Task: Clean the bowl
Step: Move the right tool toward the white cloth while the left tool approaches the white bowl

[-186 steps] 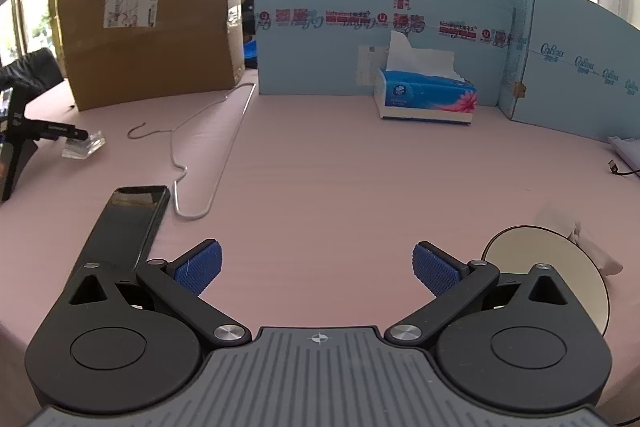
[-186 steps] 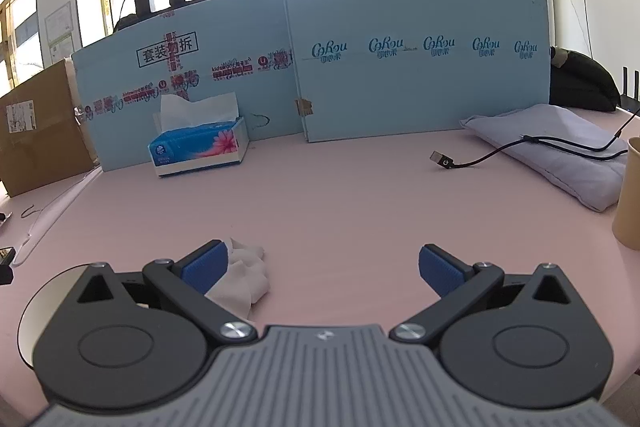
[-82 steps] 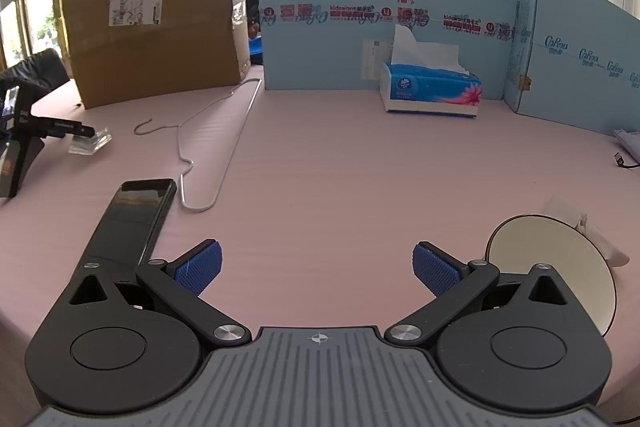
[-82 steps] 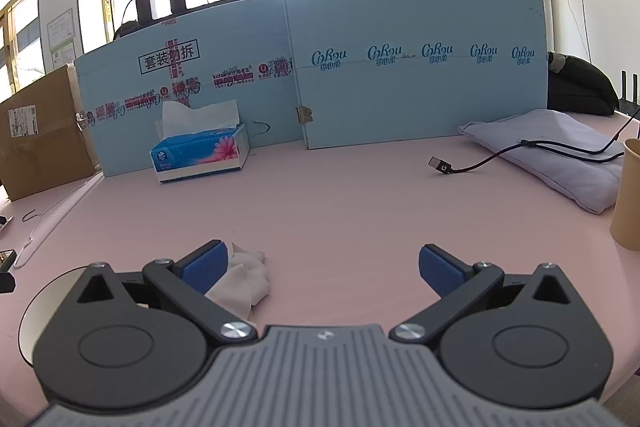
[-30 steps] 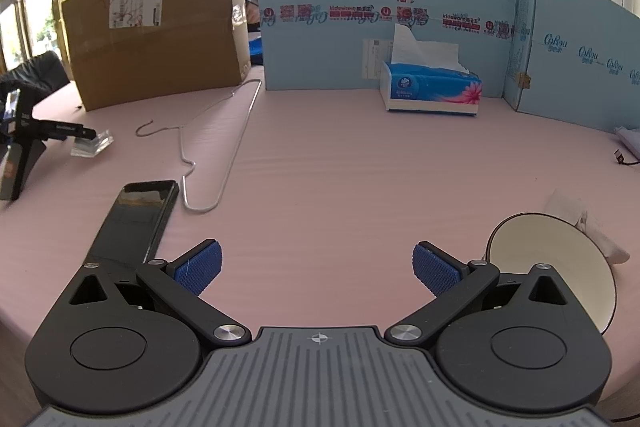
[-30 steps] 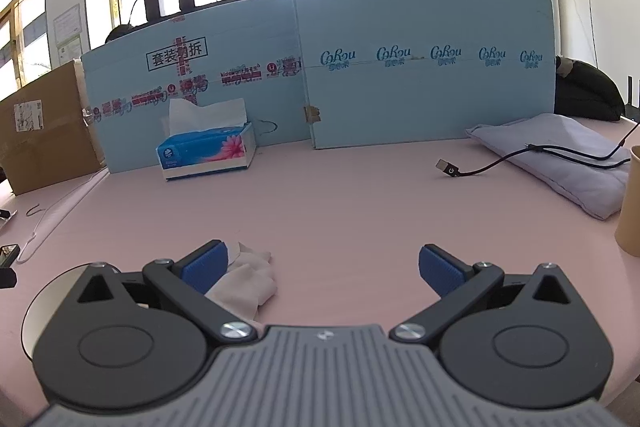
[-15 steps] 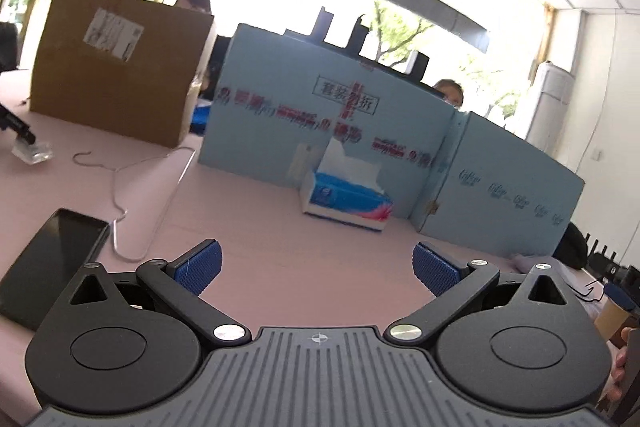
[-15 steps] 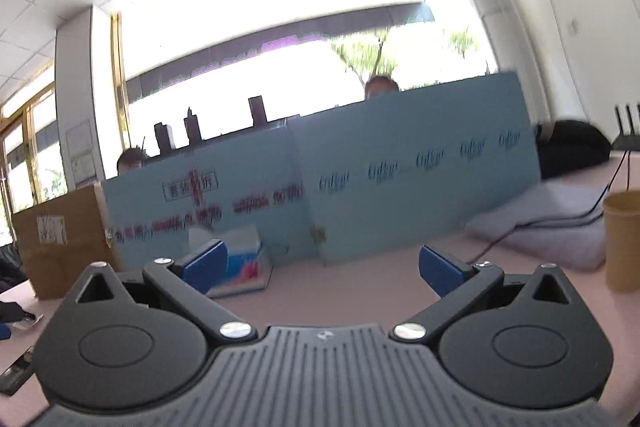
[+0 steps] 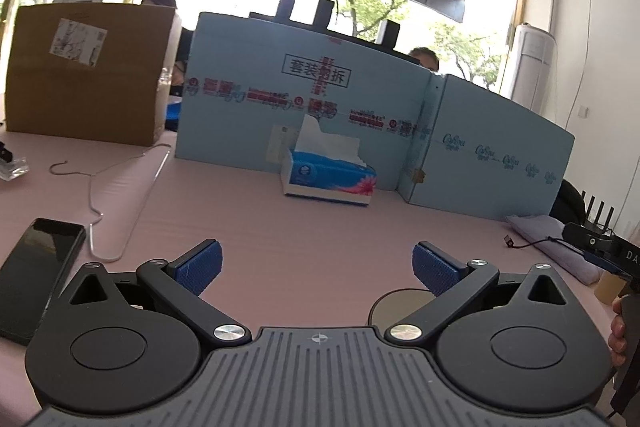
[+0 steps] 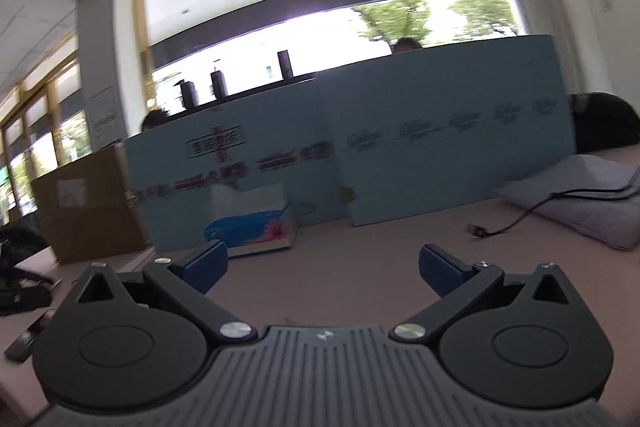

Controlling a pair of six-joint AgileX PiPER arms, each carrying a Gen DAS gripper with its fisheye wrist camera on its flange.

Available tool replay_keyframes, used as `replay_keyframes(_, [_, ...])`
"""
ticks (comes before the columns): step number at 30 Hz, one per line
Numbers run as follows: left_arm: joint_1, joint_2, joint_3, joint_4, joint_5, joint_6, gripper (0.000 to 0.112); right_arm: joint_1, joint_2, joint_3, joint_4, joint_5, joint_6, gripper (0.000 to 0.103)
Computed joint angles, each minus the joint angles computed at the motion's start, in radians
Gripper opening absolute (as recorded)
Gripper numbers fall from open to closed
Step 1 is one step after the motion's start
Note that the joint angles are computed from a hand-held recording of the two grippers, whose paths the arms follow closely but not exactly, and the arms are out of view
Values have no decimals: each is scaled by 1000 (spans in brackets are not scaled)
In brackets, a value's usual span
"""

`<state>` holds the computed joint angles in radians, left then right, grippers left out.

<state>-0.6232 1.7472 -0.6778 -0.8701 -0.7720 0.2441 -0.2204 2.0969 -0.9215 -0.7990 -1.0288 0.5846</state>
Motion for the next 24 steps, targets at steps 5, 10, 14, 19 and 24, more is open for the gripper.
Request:
replay_keyframes(5, [1,19,-17,25,23,-2,102,-3,34,-71,-168,-2,135,103])
replay_keyframes(10, [21,51,-44,89,63,-29,101,24,41,-81,-190,14,117,89])
replay_keyframes(14, [37,76,-66,140,92,-58,99,87,33,-106,-175,137,41,67])
replay_keyframes(19, [63,102,-91,192,131,-86,95,131,46,-155,-226,254,43,57])
replay_keyframes(24, [86,121,-111,248,153,-113,95,147,70,-192,-275,315,77,55])
